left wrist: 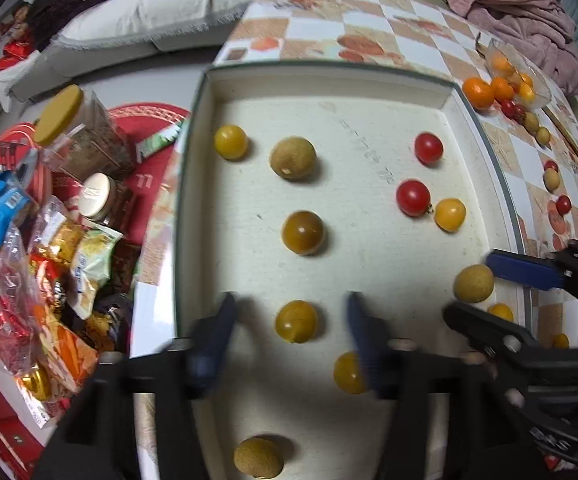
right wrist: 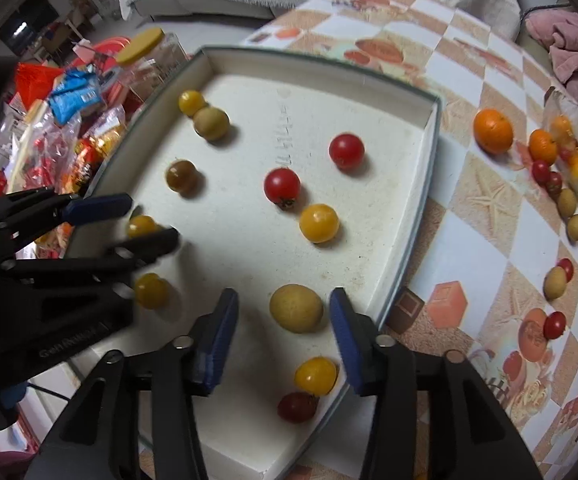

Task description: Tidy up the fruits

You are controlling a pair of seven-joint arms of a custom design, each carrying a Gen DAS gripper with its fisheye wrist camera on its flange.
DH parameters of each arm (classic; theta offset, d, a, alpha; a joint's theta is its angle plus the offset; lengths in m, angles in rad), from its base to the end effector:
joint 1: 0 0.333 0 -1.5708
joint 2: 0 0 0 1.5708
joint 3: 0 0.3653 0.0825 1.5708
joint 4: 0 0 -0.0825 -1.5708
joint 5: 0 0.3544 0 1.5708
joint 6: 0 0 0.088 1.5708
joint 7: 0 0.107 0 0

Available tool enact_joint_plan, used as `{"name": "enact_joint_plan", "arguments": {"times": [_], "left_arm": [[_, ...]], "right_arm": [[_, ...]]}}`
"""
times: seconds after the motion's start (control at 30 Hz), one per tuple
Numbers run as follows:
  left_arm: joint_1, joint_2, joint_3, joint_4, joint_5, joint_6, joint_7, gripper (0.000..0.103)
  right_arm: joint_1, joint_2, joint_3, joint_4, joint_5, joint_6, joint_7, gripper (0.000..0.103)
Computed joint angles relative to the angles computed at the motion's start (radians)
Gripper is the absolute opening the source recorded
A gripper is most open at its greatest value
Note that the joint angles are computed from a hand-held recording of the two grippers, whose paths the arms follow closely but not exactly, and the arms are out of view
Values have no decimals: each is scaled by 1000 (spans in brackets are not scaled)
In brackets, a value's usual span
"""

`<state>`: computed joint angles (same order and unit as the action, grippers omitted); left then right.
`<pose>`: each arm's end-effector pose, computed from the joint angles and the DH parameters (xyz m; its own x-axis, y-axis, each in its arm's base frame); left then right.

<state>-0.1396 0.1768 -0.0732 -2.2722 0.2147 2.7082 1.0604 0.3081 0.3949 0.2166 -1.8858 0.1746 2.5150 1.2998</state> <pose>0.5334 -0.1217 0.3770 0.1152 -0.9933 0.0123 -0.9547 -0.1141 -0.2749 0.5701 0.3105 0.3914 0.6067 -0.7811 -0.1474 -0.7847 -0.5591 -0.2676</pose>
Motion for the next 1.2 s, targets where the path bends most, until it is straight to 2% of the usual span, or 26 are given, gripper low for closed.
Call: {"name": "enact_joint_plan", "arguments": {"times": [0.03,0.13,0.2,0.33,0.37,0.4,0.43,0.67,0.77,0.83,1.0,1.2], "left_arm": [[0,-3,-1,-1,0,2,2,64],[1,-6,-5,7,-11,-23,14,64],[1,-10,-9,14,-16,-49,14,64],[10,-28,-23,17,-59,-85,36,64],[12,-34,-26,15,-65,-86,41,68],[15,-43,-29,14,-75,-93,47,91],[15,-52,-29,10,-73,-94,42,103],[32,-101,-44,15,-88,-175,67,103],[33,-138,-46,6,-8,-198,31,103],[39,-158,-52,2,31,-215,21,103],[50,-205,-72,6,5,-297,107,103],[53,-255,-88,6,-63,-360,217,103]], "right_arm": [[-5,-10,3,-9,7,7,-4,67],[-24,-50,12,-37,45,10,-28,75],[-18,-69,-4,-43,37,-9,-10,82],[-15,-78,-30,-11,49,-116,60,85],[-13,-77,-36,-2,49,-136,83,87],[-11,-77,-42,5,48,-156,105,90],[-12,-76,-46,12,51,-177,126,90],[3,-50,-67,94,19,-305,262,91],[3,-47,-59,117,19,-328,259,92],[22,-44,-64,136,-29,-342,270,93],[76,-53,-76,163,-191,-377,289,93],[79,-84,-65,171,-191,-414,259,93]]}}
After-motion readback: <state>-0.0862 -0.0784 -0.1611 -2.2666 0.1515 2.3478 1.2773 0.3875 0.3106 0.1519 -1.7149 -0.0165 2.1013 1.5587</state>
